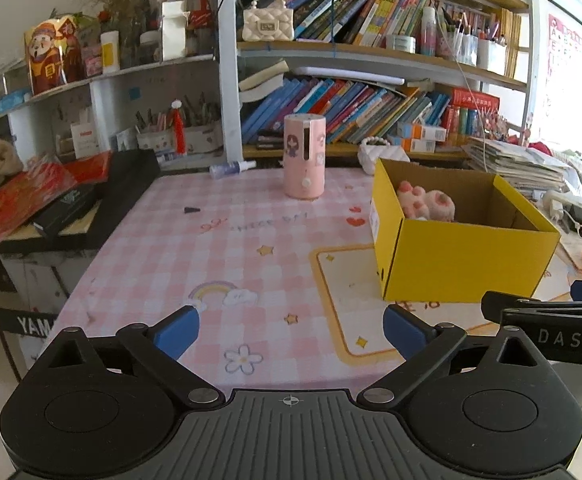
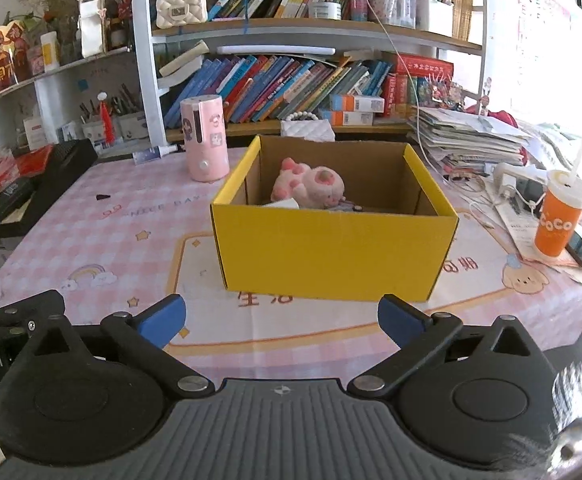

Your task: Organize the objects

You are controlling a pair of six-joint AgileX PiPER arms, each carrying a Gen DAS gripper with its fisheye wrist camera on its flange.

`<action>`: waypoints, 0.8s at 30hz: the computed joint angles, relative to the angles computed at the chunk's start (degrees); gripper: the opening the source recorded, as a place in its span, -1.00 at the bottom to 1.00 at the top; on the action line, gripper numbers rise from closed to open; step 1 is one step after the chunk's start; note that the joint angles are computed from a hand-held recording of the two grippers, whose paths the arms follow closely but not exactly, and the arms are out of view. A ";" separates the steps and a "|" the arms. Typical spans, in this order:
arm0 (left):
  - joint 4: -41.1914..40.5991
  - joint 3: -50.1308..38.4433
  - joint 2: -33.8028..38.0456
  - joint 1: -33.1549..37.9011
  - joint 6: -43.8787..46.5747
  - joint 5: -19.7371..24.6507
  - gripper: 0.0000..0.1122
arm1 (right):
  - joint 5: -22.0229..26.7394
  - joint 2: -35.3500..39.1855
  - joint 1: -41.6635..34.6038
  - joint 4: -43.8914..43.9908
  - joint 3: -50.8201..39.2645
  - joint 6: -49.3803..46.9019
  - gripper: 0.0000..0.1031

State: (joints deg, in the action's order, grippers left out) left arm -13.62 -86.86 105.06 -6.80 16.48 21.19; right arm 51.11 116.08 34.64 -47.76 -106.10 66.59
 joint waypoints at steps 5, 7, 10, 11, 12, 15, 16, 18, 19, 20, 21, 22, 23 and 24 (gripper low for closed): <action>-2.06 1.69 -0.81 0.03 2.79 0.61 0.78 | 1.34 -0.28 1.28 -0.75 1.36 0.92 1.00; -1.76 2.73 -1.51 -0.14 2.93 -0.27 0.78 | 2.18 -0.23 1.69 -0.88 1.37 1.45 1.00; -0.86 3.27 -1.89 -0.16 1.30 0.07 0.78 | 2.70 -0.34 2.20 -1.34 1.80 2.44 1.00; -0.65 3.30 -1.85 -0.11 0.82 0.30 0.78 | 2.99 -0.31 2.37 -1.52 1.82 2.67 1.00; -0.16 3.40 -1.90 -0.11 0.08 0.50 0.78 | 3.28 -0.28 2.60 -1.74 1.92 3.00 1.00; 2.40 3.62 -2.01 -0.31 -2.92 0.84 0.78 | 4.29 0.16 2.90 -1.29 1.37 3.34 1.00; 3.46 3.80 -2.08 -0.44 -4.10 0.81 0.78 | 4.67 0.35 2.99 -1.12 1.12 3.50 1.00; 4.59 4.26 -2.22 -0.58 -5.43 0.65 0.78 | 5.50 0.69 3.24 -1.06 0.77 3.85 1.00; 4.87 4.35 -2.22 -0.58 -5.88 0.70 0.78 | 5.96 0.95 3.39 -1.13 0.45 3.95 1.00; 5.30 4.44 -2.26 -0.61 -6.55 0.77 0.78 | 6.38 1.16 3.57 -1.29 0.26 4.14 1.00; 5.82 4.55 -2.29 -0.69 -7.26 0.77 0.78 | 6.73 1.32 3.72 -1.45 0.11 4.34 1.00; 6.42 4.75 -2.38 -0.77 -7.91 0.61 0.78 | 7.05 1.51 3.81 -1.44 -0.14 4.41 1.00; 6.93 5.10 -2.54 -0.83 -8.34 0.18 0.78 | 7.32 1.67 3.89 -1.38 -0.38 4.43 1.00; 7.52 5.54 -2.78 -0.93 -8.86 -0.30 0.78 | 7.47 1.75 3.98 -1.37 -0.42 4.59 1.00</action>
State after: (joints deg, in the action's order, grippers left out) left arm -6.10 -81.32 102.29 -7.73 7.62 20.89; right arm 58.58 117.83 38.63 -49.13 -106.51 71.18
